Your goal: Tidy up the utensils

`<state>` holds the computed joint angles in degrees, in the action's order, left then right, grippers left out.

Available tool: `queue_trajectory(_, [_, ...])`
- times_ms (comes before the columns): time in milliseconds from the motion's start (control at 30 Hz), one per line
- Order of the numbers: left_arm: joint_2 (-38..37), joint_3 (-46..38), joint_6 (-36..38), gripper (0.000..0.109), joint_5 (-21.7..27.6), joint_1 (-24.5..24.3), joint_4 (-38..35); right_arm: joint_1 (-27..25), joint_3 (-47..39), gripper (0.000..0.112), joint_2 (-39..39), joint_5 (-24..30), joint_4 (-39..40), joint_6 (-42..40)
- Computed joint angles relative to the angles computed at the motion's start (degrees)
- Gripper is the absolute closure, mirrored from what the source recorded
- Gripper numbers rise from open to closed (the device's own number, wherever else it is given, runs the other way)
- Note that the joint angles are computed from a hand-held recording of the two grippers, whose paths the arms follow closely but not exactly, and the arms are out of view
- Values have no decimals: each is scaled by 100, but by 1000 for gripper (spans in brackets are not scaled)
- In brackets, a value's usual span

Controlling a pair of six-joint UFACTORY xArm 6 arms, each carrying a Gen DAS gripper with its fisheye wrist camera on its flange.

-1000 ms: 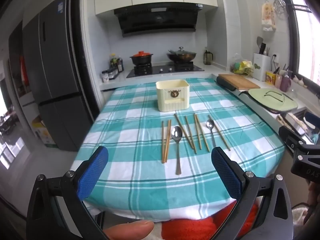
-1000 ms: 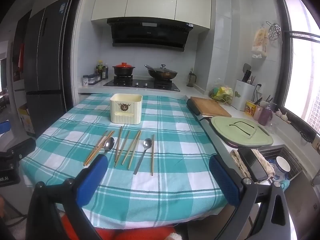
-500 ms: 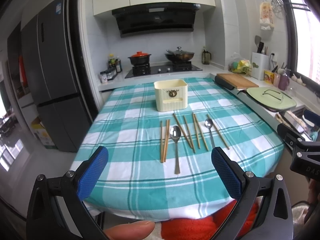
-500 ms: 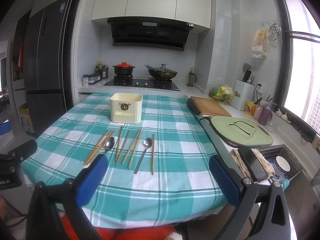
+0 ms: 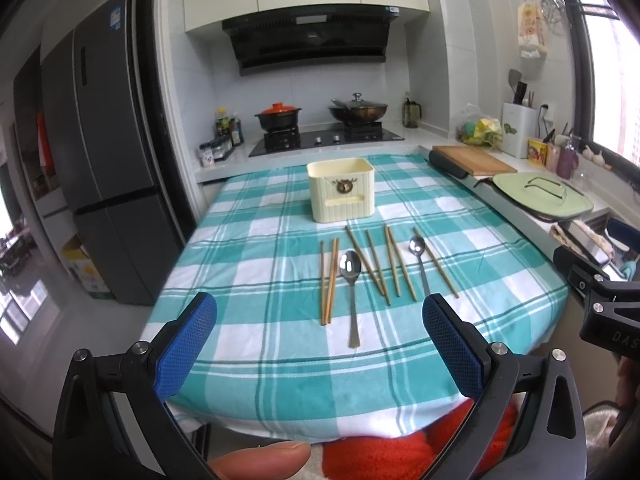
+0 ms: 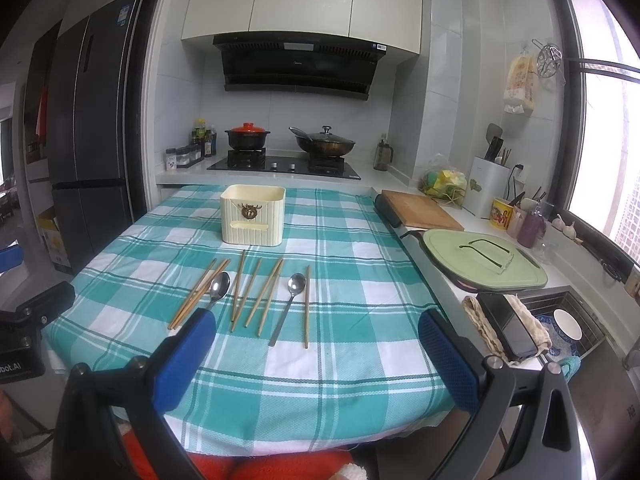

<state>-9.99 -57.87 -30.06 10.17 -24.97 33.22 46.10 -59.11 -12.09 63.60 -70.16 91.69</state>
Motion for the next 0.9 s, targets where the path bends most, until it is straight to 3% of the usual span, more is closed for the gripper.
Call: queue_trajectory(900, [72,-13,48,6,-6,8,-44,-61,-8,9,43,-93,111,-63])
